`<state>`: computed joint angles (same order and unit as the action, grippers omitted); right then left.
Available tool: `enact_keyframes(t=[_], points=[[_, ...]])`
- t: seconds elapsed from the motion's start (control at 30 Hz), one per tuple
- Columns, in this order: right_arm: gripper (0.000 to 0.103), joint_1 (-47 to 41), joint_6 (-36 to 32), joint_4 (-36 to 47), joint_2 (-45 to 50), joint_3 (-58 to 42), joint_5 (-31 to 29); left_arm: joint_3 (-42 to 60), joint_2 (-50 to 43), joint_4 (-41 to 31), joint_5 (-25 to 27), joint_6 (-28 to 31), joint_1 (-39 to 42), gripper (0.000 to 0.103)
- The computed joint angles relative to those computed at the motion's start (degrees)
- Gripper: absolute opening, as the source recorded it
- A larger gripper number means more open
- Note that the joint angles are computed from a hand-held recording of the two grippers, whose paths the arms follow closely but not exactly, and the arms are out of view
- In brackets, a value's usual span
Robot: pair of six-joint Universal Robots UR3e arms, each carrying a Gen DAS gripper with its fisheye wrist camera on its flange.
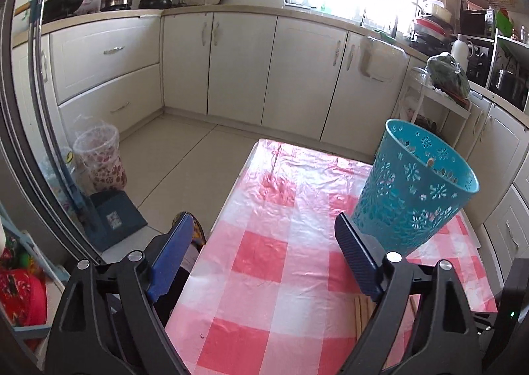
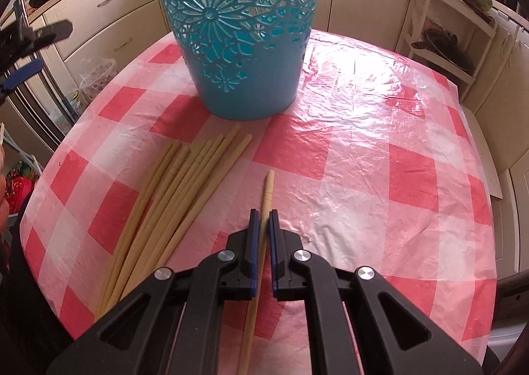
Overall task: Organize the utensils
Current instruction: 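Withdraw the left gripper from the basket while the right gripper lifts its chopstick, then carry the chopstick over the blue basket and open the right gripper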
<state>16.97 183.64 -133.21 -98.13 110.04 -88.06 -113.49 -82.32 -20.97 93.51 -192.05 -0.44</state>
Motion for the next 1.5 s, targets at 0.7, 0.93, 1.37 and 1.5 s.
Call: enact_keyframes(t=[0.7,0.93,1.37,1.5], points=[[0.006,-22.49,5.45,0.93,-20.79,-0.7,36.88,-5.61,-1.61,-2.73,-0.89,0.1,-0.71,0.083],[0.006,-15.87,17.8,-18.8,-2.33,-19.7,29.01,-6.12,-3.15,-2.25,-0.58,-0.49,-1.97,0.084],[0.006,-1.66,18.55,-32.79,24.14,-35.44,-4.36,-7.39,-3.37,-0.77,-2.03,-0.54,-1.12,0.085],[0.006,-2.41,17.7,-32.9,22.23,-31.09,-3.31,-7.56,-3.54,-0.65,-2.31,-0.79,-1.0,0.085]])
